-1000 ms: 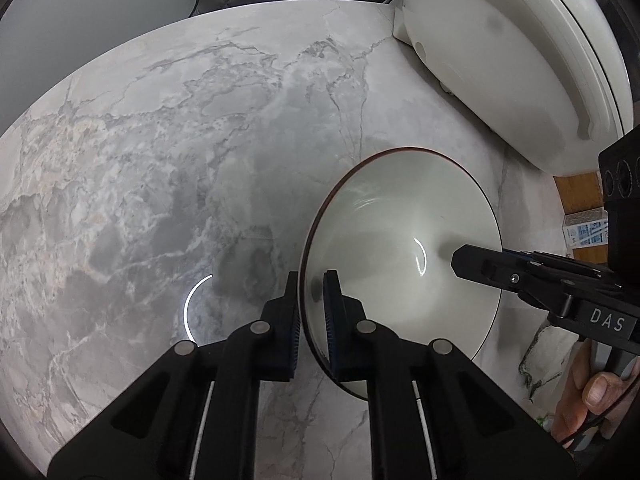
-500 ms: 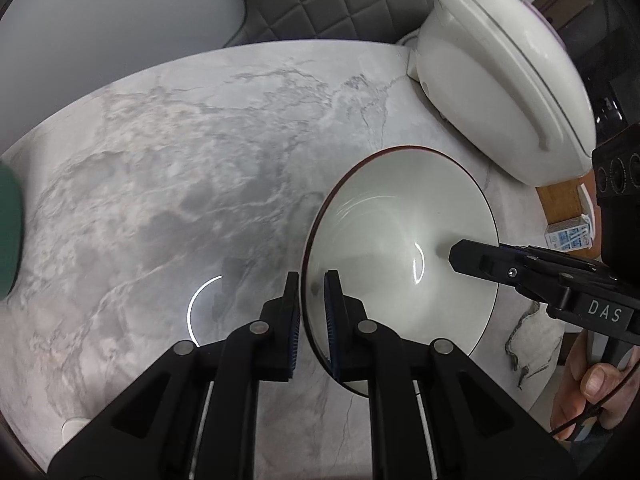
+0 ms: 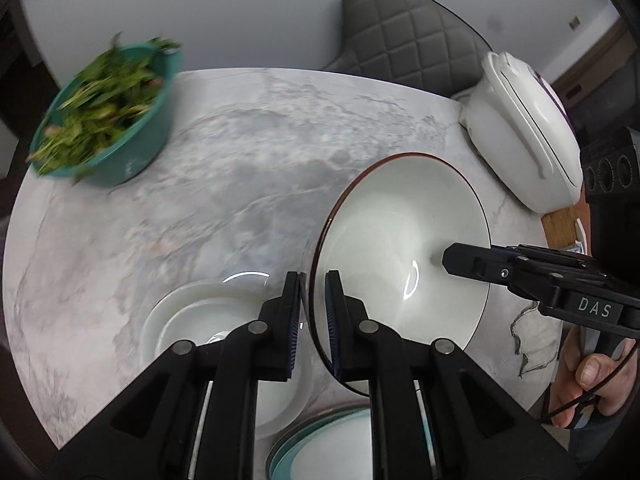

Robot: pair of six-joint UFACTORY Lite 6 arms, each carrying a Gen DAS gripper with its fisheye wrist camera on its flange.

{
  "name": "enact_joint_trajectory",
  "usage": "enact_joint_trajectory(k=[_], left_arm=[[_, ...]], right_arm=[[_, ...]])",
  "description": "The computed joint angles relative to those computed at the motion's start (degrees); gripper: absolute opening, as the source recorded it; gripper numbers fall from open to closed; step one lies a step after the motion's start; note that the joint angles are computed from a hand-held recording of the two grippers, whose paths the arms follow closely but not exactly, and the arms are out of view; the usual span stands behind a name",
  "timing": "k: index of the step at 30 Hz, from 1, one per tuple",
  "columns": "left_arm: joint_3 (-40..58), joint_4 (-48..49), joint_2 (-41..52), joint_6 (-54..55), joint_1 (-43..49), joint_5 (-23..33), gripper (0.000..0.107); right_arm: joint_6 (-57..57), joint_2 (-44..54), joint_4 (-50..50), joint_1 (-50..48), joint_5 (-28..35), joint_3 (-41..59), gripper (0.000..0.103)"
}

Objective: Organize plates and bowls
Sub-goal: 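Carry the brown-rimmed bowl with both grippers and lower it into the white bowls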

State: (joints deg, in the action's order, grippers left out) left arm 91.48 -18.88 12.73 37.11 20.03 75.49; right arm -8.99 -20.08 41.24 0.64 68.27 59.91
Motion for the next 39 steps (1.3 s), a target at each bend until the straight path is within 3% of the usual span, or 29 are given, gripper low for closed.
enact_joint_trajectory(k=[6, 13, 20, 39], left_arm=[[-0.29, 0.48, -1.95, 7.99, 14.55, 3.55, 0.011], [-2.83, 1.18, -1.85, 14.68, 25.31, 3.17, 0.011], [-7.78, 2.66, -0.15, 17.13, 27.85, -1.3, 0.011], [-12.05, 7.0, 4.68, 11.81, 19.37, -10.54, 0.011]], right_arm=[[10.52, 2.58, -2.61, 19.72, -8.01, 2.09, 0.015], [18.32, 6.7, -6.68, 33.33, -13.39, 3.7, 0.015], [21.4, 10.7, -9.61, 37.78, -15.52, 4.91, 0.015], [24.47, 16.17, -14.85, 39.3, -17.86, 4.57, 0.015]])
